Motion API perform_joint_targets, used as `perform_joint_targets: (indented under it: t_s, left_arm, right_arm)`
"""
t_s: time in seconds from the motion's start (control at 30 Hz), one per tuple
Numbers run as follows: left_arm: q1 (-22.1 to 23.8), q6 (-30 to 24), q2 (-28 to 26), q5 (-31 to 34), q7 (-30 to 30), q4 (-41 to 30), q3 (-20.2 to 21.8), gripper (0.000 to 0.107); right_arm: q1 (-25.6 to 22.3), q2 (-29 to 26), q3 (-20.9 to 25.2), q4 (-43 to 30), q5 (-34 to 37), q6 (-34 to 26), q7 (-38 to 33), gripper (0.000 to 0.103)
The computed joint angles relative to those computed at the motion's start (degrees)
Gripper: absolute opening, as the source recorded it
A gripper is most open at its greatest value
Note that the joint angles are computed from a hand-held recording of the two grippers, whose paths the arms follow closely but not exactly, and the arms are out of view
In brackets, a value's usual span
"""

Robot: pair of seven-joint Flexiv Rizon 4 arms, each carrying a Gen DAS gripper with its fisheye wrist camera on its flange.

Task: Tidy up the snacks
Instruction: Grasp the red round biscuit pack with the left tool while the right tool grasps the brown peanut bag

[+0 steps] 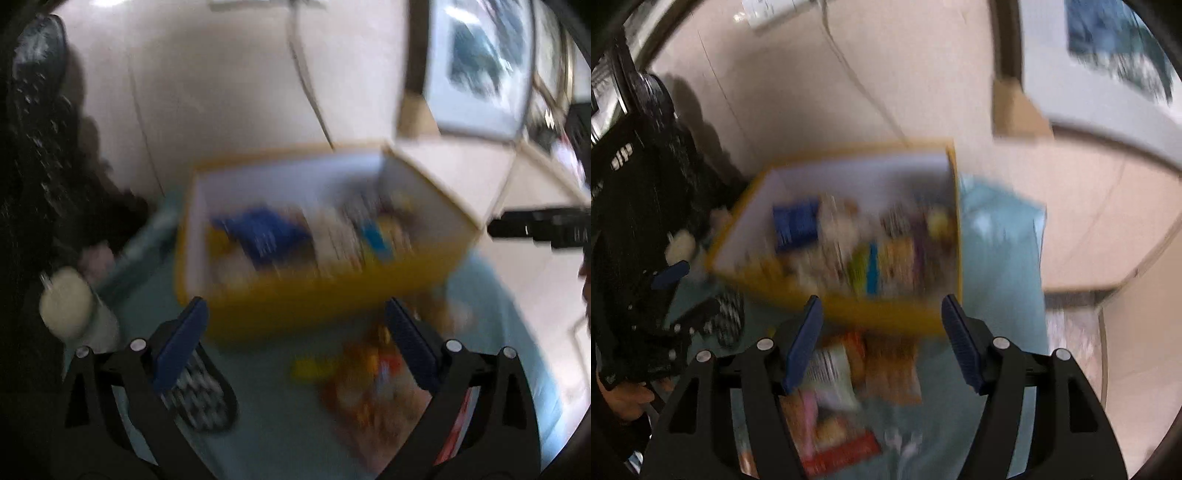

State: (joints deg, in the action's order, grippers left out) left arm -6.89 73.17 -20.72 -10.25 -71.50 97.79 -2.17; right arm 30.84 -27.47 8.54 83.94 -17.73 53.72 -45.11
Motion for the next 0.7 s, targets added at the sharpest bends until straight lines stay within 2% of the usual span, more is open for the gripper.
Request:
perform_joint_targets:
  t_s: [0.1, 0.27, 0.43, 0.7]
  left_arm:
    - [-0.99, -0.91, 0.71, 2.07, 0.88, 4.04, 0.43, 0.097]
    - [-0.89, 0.93, 0.25, 0.64, -0.50, 5.82, -0.20, 0.097]
    - [-1.41, 0.73, -1.20, 0.68, -3.79, 4.64, 0.84, 0.097]
    - [-0.51, -0.28, -3.80, -0.68, -3.20, 3.35, -0.81, 0.097]
  right_arm:
    - [0.32, 0.87, 0.39, 3.94, 0.59, -0.77, 1.67, 0.067]
    - [0.54, 0.85, 0.68, 5.34, 0.40, -0.83, 2.76, 0.067]
    - [0.54, -0.47, 1.01, 3.69, 0.64, -2.23, 1.64, 0.067]
    - [0.67, -5.55, 1.41, -1.62, 2.65, -4.56, -1.58, 0.067]
